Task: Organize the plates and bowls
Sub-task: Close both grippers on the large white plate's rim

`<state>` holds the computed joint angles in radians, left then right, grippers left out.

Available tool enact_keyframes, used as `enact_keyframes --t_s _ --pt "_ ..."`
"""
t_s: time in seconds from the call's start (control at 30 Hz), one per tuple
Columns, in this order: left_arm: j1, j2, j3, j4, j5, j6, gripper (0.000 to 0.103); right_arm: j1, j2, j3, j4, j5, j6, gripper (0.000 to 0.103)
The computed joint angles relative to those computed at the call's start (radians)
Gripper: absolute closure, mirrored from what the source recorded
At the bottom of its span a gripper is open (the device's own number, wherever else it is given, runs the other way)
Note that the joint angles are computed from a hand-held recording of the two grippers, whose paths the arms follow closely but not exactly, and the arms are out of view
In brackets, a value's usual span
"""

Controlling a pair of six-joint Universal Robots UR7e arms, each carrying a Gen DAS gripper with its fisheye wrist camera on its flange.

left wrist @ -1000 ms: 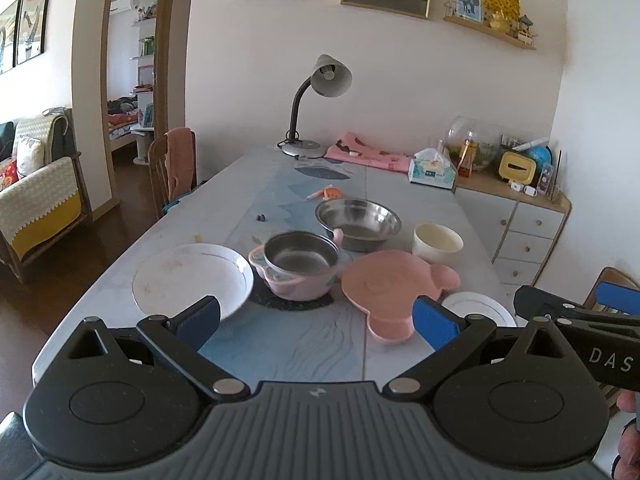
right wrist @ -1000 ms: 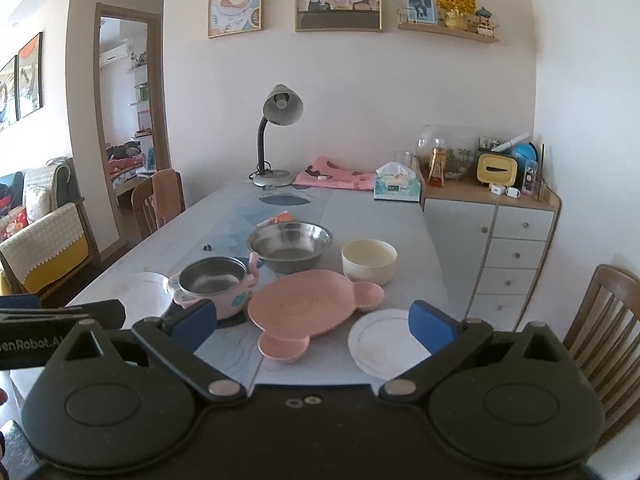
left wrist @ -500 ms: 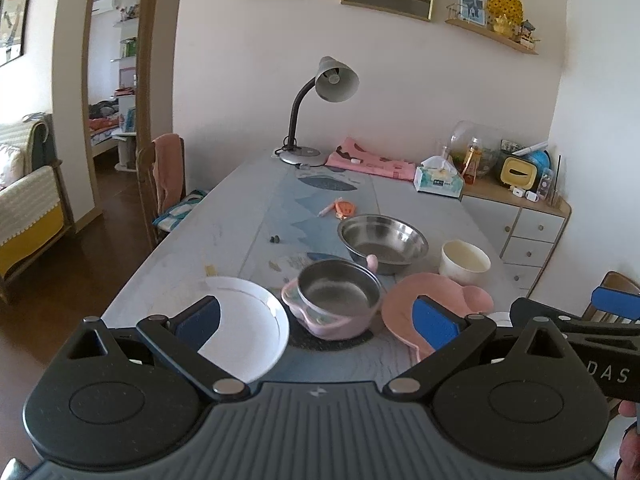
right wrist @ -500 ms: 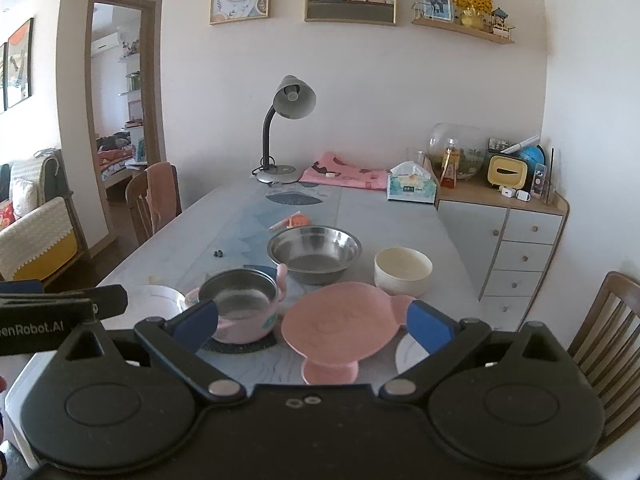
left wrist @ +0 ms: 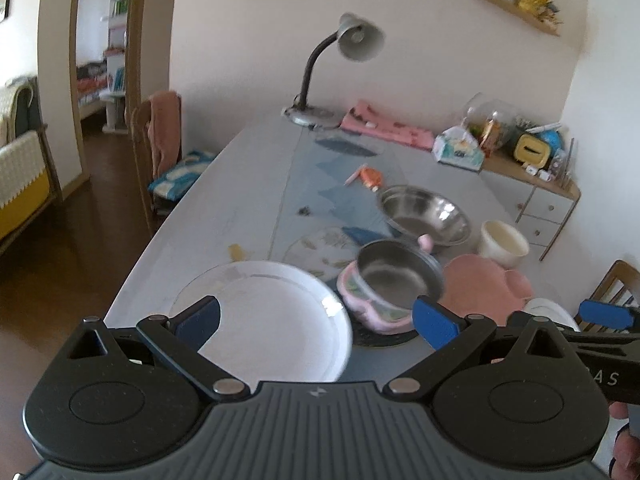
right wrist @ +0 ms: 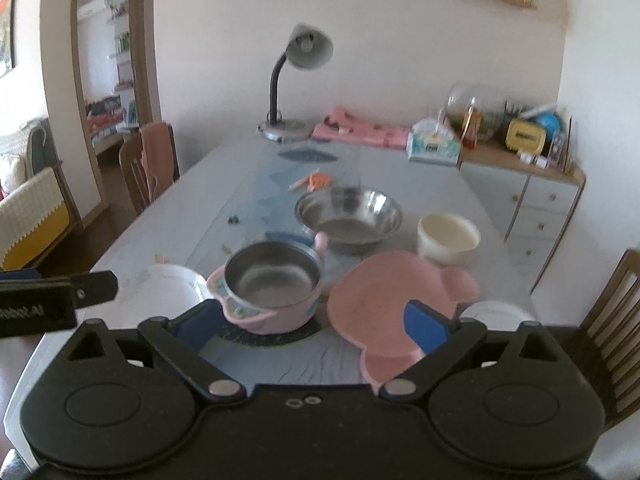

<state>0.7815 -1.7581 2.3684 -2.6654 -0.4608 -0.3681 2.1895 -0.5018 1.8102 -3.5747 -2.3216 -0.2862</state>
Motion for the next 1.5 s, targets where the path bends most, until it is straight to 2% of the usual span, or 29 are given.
enact_keyframes --t_s 0.23,0.5,0.63,0.73,0.8,0.87,1.0,1.1,1.17,1.23,1.3,1.37,1.5 --pt "0.172 0.029 -0.074 -0.061 -0.111 0.142 0.000 -0.019 0.066 -0.108 0.194 0.017 0.116 0.019" --pt "0.356 0.100 -0.184 -0.075 -0.221 0.263 0.001 -0.048 0.133 -0.221 0.381 0.086 0.219 0.028" --pt "0.427 0.143 -0.241 -0.057 -0.239 0.284 0.007 -0.066 0.159 -0.271 0.485 0.103 0.278 0.036" --pt "0.470 0.173 -0.283 -0.041 -0.261 0.305 0.009 -0.074 0.178 -0.304 0.524 0.114 0.290 0.042" --pt "0.499 0.188 -0.314 -0.006 -0.301 0.303 0.017 -0.081 0.187 -0.321 0.554 0.121 0.313 0.045" --pt "0.520 0.203 -0.341 0.028 -0.321 0.297 0.028 -0.090 0.189 -0.332 0.577 0.138 0.339 0.053" --pt "0.540 0.220 -0.369 0.064 -0.332 0.284 0.036 -0.101 0.196 -0.347 0.604 0.156 0.358 0.058" --pt "0.552 0.223 -0.381 0.087 -0.352 0.279 0.044 -0.110 0.194 -0.351 0.621 0.178 0.384 0.068" --pt "0.558 0.227 -0.387 0.103 -0.353 0.268 0.055 -0.116 0.191 -0.350 0.630 0.195 0.405 0.072" --pt "0.563 0.231 -0.396 0.122 -0.353 0.253 0.062 -0.120 0.192 -0.353 0.638 0.203 0.414 0.075" --pt "0.569 0.234 -0.403 0.136 -0.361 0.238 0.064 -0.124 0.190 -0.352 0.642 0.217 0.420 0.078" --pt "0.577 0.234 -0.411 0.149 -0.375 0.226 0.073 -0.128 0.190 -0.354 0.647 0.229 0.430 0.081" --pt "0.586 0.236 -0.423 0.178 -0.401 0.201 0.077 -0.134 0.188 -0.354 0.653 0.253 0.443 0.086"
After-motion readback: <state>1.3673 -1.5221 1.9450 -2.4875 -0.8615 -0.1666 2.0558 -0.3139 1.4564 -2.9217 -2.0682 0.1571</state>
